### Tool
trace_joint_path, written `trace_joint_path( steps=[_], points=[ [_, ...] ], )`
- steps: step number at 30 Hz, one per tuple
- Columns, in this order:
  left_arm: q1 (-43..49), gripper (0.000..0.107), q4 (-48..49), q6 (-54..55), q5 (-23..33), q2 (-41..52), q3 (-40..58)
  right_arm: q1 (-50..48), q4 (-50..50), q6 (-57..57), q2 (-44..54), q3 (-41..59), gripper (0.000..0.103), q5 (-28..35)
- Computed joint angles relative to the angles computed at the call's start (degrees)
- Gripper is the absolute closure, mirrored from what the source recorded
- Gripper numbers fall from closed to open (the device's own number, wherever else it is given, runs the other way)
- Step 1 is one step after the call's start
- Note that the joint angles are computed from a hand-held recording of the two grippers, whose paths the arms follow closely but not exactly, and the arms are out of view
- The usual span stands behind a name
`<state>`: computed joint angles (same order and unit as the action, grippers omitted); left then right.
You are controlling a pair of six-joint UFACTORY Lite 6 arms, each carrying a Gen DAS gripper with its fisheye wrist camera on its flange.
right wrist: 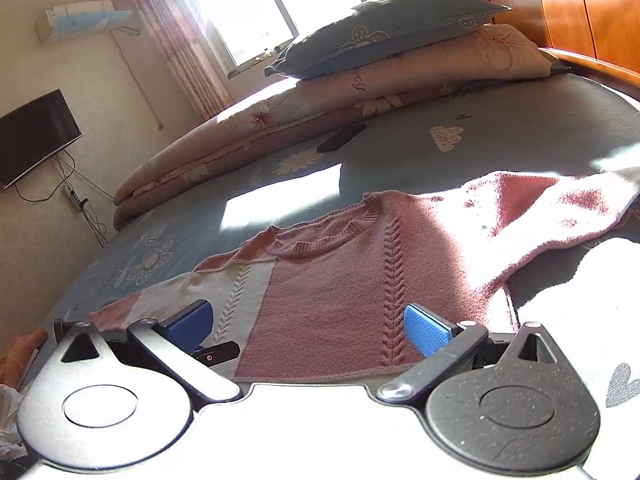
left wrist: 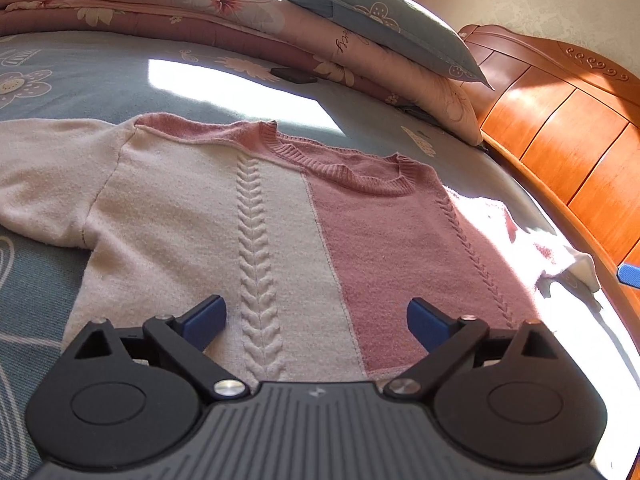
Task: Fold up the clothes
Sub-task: 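Move the right gripper to the other sleeve cuff and grasp it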
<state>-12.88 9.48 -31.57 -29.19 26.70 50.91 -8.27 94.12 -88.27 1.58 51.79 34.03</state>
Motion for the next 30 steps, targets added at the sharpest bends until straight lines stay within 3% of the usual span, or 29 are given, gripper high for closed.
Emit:
trace_joint_path(
  steps=[3,6,10,13,15,26,27,29,30],
  points=[
    [0.2,0.007,0.9,-1.0,-0.6,0.3,0.0,-3.2,-7.8,9.0,3.8,9.2,0.000,0.3],
    [0.3,0.005,1.0,-1.9,-1.4,0.6,0.1,-5.6,-8.3,11.5,9.5,16.0,0.003,-0.7],
    [-0.1,0.005,-0.3,-0.2,-1.8,1.2,0.5,-8.8,-4.3,9.6,20.9,22.9,0.019,-1.9],
    [-0.3,0.005,-1.2,1.1,-2.2,1.5,0.5,-12.1,-3.9,14.6,32.3,29.5,0.036,-0.1],
    [-0.4,0.005,-1.9,2.1,-2.6,1.8,0.6,-13.3,-3.5,18.5,39.0,33.4,0.040,-0.8],
    [0.7,0.005,0.3,0.2,-6.1,3.0,0.4,-14.1,18.3,7.1,57.5,46.7,0.043,2.2],
    [0.5,0.005,-0.3,0.9,-6.0,3.1,0.5,-13.7,19.4,6.3,58.1,47.6,0.049,1.5],
    [0.2,0.005,-1.3,2.2,-5.9,3.3,0.6,-12.7,19.9,6.0,58.2,47.9,0.081,-1.9],
    [0.0,0.005,-1.6,2.7,-5.8,3.3,0.7,-12.3,19.8,6.2,58.0,47.7,0.089,-3.5]
  ],
)
